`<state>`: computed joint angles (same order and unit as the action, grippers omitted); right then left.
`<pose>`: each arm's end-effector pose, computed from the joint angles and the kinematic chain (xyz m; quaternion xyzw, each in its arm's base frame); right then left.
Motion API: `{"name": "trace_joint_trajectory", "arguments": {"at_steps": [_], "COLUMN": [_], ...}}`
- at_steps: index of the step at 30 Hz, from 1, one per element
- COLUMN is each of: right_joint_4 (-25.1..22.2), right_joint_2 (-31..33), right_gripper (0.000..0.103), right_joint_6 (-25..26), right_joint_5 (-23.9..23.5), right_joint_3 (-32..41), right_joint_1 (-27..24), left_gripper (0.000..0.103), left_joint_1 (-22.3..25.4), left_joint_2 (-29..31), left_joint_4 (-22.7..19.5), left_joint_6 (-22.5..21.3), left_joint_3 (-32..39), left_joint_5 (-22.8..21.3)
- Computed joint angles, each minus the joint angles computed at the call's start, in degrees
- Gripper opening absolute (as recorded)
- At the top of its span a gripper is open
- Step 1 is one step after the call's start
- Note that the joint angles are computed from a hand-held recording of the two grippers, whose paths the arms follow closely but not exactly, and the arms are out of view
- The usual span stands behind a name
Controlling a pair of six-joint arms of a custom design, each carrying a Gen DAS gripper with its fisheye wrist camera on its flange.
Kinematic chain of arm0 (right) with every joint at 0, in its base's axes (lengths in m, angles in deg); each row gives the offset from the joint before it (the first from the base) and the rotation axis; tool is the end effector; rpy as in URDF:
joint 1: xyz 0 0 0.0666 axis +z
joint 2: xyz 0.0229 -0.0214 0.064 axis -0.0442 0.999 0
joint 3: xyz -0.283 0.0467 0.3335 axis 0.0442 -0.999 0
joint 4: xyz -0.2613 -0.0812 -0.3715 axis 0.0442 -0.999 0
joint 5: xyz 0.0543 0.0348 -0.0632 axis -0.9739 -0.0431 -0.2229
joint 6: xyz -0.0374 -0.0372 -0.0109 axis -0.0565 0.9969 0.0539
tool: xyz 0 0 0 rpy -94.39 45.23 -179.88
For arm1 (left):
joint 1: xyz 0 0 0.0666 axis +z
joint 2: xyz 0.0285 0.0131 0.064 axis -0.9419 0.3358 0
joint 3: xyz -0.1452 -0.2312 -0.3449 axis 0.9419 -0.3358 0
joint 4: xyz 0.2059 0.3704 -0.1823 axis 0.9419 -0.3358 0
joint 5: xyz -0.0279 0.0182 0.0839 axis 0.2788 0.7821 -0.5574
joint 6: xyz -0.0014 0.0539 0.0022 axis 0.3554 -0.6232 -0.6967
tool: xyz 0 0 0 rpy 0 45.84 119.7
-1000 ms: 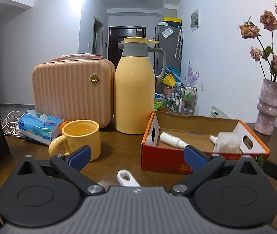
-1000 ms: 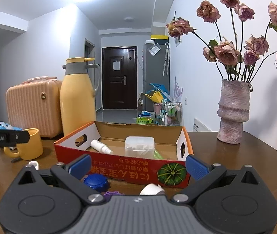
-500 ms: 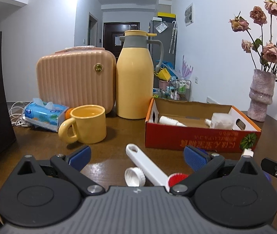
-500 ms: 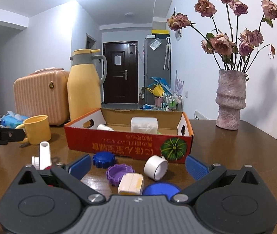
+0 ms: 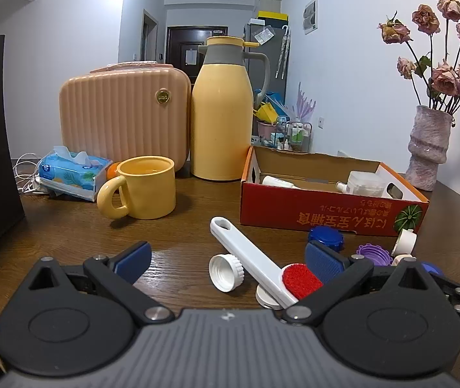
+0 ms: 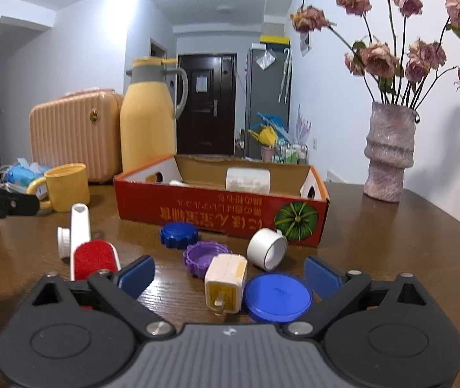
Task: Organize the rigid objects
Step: 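Move the right gripper to the beige plug and grasp it, then grasp the purple ridged cap with the left gripper while the right holds the plug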
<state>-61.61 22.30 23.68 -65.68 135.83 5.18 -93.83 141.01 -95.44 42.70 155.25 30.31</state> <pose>0.4299 0.0448 0.4055 0.1057 0.8291 -0.0780 0.5435 0.5154 -0.2223 0.4459 0.1326 0.8331 -0.1069 0.5262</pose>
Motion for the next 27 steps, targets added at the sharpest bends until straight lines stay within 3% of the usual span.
{"name": "trace_joint_trajectory", "arguments": {"at_steps": [7, 11, 16, 18, 27], "right_joint_4": [-3.7, -6.3, -8.2, -7.8, -4.1], "right_joint_2": [5.0, 7.8, 10.8, 11.3, 9.8], "right_gripper": [0.071, 0.054, 0.046, 0.033, 0.031], "right_joint_6": [2.2, 1.0, 1.2, 1.5, 0.0], "right_joint_5": [-0.6, -1.0, -2.0, -1.2, -4.7], "right_joint_3": [3.7, 6.2, 8.6, 8.8, 6.9], "right_joint_1": [-0.5, -1.3, -2.0, -2.0, -3.1], "left_gripper": [0.103, 0.103, 0.103, 0.103, 0.103], "left_joint_1": [0.1, 0.2, 0.4, 0.5, 0.7], "left_joint_2": [0.3, 0.5, 0.8, 1.0, 1.7], "left_joint_4": [-0.6, -1.1, -1.8, -2.2, -3.1], "left_joint_6": [-0.1, 0.1, 0.6, 0.7, 1.3], "left_joint_3": [0.3, 0.5, 0.9, 1.2, 1.8], "left_joint_5": [0.4, 0.6, 1.1, 1.1, 0.7]}}
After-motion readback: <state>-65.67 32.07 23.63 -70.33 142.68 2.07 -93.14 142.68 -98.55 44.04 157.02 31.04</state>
